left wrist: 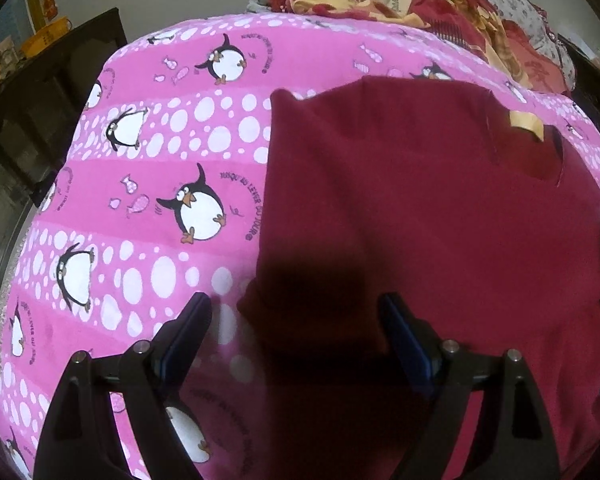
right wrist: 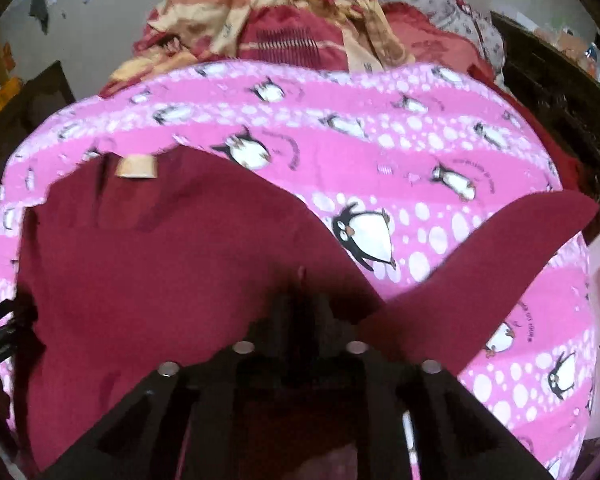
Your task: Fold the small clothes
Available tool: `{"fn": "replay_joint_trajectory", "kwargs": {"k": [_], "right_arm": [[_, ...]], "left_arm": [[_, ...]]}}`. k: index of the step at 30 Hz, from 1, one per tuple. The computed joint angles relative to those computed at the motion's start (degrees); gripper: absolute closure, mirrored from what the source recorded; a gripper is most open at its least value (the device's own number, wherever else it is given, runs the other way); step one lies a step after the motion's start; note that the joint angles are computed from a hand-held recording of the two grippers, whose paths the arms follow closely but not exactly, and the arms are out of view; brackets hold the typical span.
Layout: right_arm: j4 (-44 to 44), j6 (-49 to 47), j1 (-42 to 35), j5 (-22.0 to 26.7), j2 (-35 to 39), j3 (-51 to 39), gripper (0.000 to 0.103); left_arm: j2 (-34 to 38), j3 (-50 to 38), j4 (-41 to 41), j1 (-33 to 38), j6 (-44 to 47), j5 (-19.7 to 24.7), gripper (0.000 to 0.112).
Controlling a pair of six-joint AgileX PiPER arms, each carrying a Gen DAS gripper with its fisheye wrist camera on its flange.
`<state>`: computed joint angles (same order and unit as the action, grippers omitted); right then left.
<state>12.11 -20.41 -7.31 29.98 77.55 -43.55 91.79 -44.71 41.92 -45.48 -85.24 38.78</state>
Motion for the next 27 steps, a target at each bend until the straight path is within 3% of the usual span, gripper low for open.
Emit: {"fn": "replay_joint_trajectory", "kwargs": {"k": [2,11,21,23,27], "right_arm": [[0.5,-0.7,2.3,1.0,-2.4,0.9,0.057],[-4.6,8.6,10.3,-2.0,3.2,0.9,0.057],[-6.4,10.0,10.1,-6.5,8.4,1.8,0.056],[-4.2,6.9,9.4,-5.8,8.0,1.7,0.056],[11.5,-10.0,0.4,-0.2,4.1,1.7,0.055]], "left_arm": [[-1.4,0.3,0.0,-0.4,0.0,0.5,0.027],[-3.5,-0.4,-0.2,-1.4,-0.8,0.8,0.027],[3.7,-3.0,-1.1,-0.1,1.0,-1.0,0.023],[3.6,-2.8,-1.4,0.1,0.9,-1.3,0.023],[1.5,-2.2,-1.9,0.0,1.3,-0.8,0.023]]}}
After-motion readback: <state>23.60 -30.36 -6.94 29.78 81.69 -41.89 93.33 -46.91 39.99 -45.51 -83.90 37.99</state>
